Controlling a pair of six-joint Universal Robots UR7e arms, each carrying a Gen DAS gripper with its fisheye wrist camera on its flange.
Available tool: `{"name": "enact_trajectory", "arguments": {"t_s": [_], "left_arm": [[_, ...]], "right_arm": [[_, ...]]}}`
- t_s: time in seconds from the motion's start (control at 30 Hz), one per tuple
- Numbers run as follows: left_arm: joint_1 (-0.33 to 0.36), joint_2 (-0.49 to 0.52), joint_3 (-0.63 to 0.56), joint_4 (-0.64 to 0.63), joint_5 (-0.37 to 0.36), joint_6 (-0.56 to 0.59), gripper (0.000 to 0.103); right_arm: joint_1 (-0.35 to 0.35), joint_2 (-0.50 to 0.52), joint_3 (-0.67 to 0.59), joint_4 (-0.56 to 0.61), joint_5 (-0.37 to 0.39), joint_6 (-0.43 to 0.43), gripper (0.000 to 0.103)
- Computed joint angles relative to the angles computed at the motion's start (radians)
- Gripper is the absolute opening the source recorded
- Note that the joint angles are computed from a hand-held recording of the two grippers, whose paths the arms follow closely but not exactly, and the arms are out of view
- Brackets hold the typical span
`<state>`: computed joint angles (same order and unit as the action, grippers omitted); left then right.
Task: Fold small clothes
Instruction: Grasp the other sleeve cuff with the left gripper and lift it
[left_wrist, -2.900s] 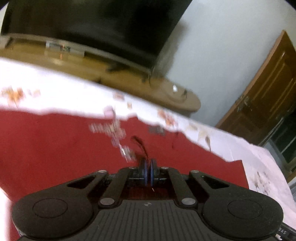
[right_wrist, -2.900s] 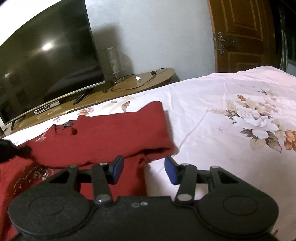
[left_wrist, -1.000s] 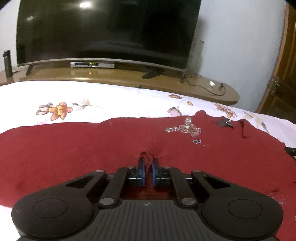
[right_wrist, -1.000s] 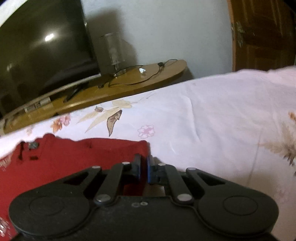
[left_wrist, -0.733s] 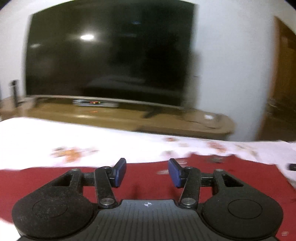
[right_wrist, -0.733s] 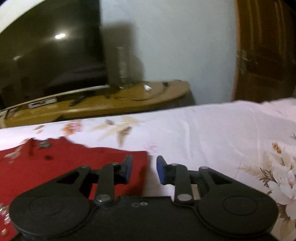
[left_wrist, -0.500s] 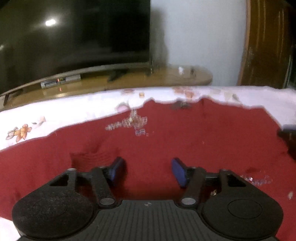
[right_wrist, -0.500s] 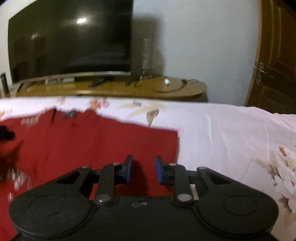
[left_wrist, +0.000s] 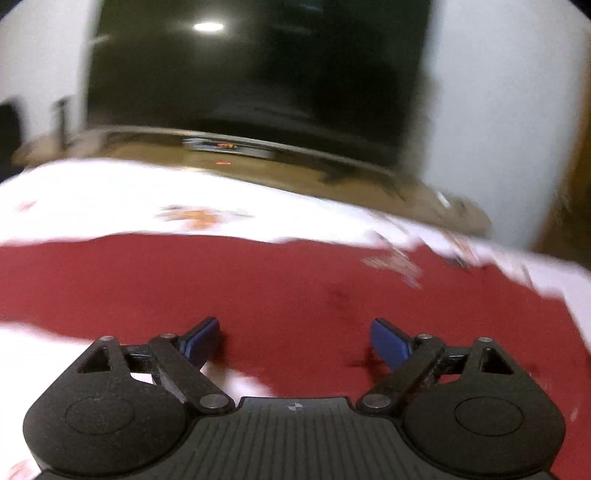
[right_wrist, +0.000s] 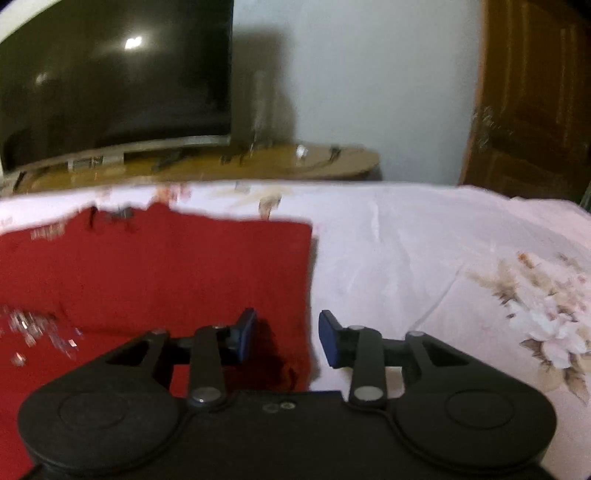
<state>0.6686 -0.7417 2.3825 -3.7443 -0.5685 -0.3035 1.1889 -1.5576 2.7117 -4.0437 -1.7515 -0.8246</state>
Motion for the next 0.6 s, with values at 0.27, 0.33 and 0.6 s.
{"name": "enact_trajectory", "arguments": {"t_s": [0.27, 0.33, 0.6], "left_arm": [[0.095, -0.274, 0.301, -0.152, 0.139, -0.32, 0.085], [0.168, -0.303, 0.317, -0.285, 0.098, -0.332, 0.069], [0.478, -0.358, 0.208, -0.429, -0.239, -0.284, 0.062]], "right_arm": [[0.0, -0.047, 0.106, -0.069, -0.021, 0.033, 0.042], [0.013, -0.046, 0.119, -0.076, -0.055, 0.063, 0.042], [0.166, 0.031, 0.137, -0.166, -0.216, 0.123, 0.043]]}}
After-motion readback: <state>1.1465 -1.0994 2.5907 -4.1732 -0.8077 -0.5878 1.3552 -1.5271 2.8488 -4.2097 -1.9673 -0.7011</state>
